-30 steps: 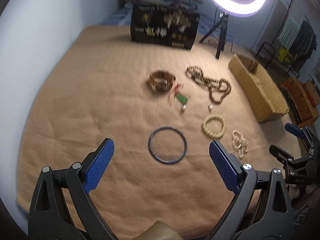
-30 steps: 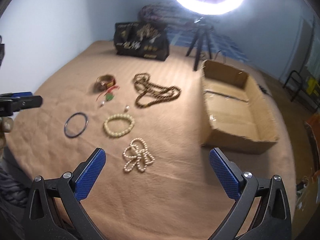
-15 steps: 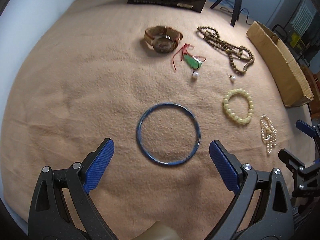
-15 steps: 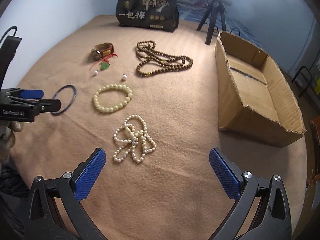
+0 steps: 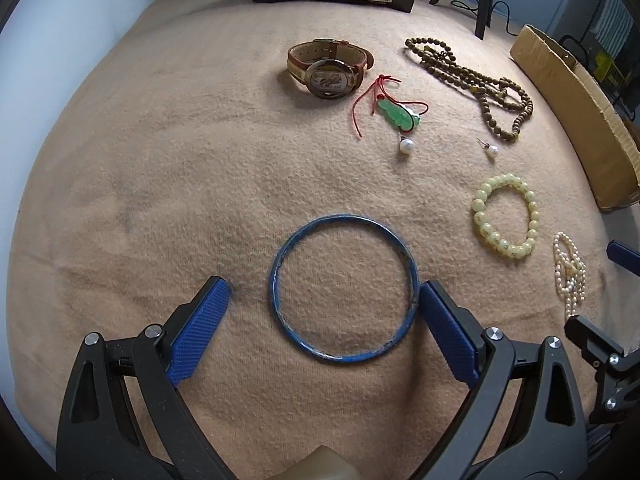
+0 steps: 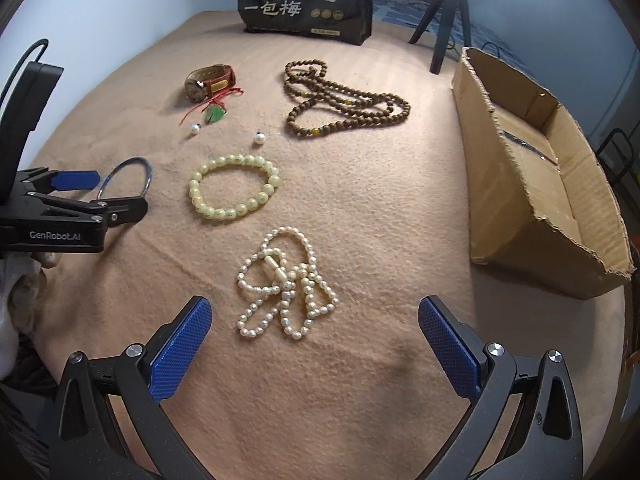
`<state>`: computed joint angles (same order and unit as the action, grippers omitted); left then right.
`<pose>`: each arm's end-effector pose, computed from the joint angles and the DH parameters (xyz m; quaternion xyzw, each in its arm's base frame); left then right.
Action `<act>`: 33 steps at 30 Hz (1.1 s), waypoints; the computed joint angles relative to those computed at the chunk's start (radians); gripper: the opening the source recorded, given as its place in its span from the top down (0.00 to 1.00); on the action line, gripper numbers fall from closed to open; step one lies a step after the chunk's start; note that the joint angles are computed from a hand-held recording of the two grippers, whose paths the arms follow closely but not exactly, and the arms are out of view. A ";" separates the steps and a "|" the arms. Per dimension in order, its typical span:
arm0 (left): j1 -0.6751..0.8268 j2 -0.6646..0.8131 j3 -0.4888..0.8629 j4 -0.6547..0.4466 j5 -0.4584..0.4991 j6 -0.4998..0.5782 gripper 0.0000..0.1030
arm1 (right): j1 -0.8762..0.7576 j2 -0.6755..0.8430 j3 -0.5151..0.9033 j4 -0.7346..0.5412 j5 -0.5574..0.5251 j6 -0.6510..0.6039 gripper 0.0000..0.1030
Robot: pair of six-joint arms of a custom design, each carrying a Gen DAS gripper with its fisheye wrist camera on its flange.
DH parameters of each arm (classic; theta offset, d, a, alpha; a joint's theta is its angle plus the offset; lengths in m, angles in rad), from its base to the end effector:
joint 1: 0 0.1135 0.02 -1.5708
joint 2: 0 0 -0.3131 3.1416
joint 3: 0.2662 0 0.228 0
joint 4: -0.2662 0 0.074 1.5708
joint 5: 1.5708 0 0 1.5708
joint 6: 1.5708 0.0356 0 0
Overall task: Organize jewelry
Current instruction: 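Grasp the blue bangle with the left tool while the right tool grasps the pearl necklace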
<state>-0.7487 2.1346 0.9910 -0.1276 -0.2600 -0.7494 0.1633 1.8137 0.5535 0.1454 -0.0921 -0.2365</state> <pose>0.2736 -0.2418 0.0992 -0.0197 0.9805 -0.0069 0.1957 0.2637 0.0468 0.1280 -0.2034 0.9516 0.0365 0.2273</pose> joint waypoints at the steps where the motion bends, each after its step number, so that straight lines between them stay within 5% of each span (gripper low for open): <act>1: 0.003 0.001 0.001 0.002 0.002 0.000 0.05 | 0.002 0.008 0.007 -0.005 0.001 0.000 0.00; 9: 0.001 -0.005 -0.013 0.008 -0.008 -0.012 0.10 | -0.006 0.076 0.061 -0.037 0.014 0.009 0.01; 15: 0.008 -0.020 -0.018 0.002 -0.008 -0.028 0.24 | -0.006 0.076 0.065 -0.034 0.009 0.000 0.14; 18: 0.014 -0.028 -0.023 0.007 -0.006 -0.027 0.28 | -0.004 0.063 0.055 -0.033 -0.004 -0.017 0.25; 26: 0.011 -0.051 -0.065 0.047 -0.005 -0.033 0.29 | 0.004 0.039 0.070 -0.073 -0.054 -0.047 0.82; 33: 0.017 -0.071 -0.077 0.045 -0.001 -0.053 0.29 | -0.025 0.042 0.099 -0.122 -0.101 -0.043 0.90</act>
<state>-0.7317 2.0641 0.9142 -0.0823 -0.2611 -0.8020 0.1381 1.8558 0.6527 0.0233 -0.1933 -0.2795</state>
